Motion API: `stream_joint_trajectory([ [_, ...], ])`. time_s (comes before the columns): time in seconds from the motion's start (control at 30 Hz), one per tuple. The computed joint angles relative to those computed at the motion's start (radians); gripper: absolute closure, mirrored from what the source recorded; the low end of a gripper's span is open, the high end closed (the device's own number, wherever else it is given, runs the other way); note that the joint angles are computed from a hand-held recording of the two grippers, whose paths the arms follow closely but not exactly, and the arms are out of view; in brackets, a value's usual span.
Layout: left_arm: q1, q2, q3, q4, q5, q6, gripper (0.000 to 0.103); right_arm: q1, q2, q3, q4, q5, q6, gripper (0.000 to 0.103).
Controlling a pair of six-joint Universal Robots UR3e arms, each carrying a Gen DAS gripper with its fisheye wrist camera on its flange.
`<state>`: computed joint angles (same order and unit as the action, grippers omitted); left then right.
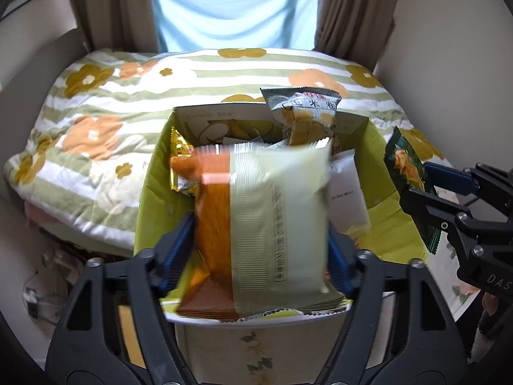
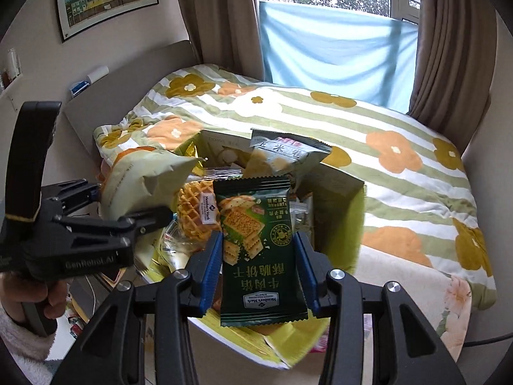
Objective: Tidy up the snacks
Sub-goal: 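Carry both packets over the box and release them inside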
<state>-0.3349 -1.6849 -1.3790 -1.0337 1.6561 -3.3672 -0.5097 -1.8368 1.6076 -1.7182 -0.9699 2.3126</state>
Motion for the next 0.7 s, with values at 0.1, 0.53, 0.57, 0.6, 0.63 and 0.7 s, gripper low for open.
stream_joint_trajectory([
  [0.1,0.007,-0.005,-0.017,0.024,0.008,0.038,0.0,0.042,0.025,0.009,-0.053,-0.037,0.076,0.062],
  [0.53,0.037,0.097,-0.149,0.016,0.025,0.029,0.0,0.113,0.106,-0.042,0.02,-0.064,0.099,0.062],
  [0.57,0.044,0.103,-0.153,0.014,0.022,0.028,0.0,0.112,0.103,-0.041,0.036,-0.058,0.089,0.062],
  [0.6,0.045,0.105,-0.153,0.008,0.027,0.022,0.0,0.112,0.097,-0.034,0.031,-0.057,0.088,0.057],
  [0.63,0.045,0.106,-0.154,0.004,0.032,0.018,0.0,0.108,0.084,-0.018,0.018,-0.054,0.088,0.052],
  [0.7,0.045,0.108,-0.152,-0.003,0.033,0.007,0.0,0.092,0.055,0.016,-0.003,-0.038,0.077,0.017],
])
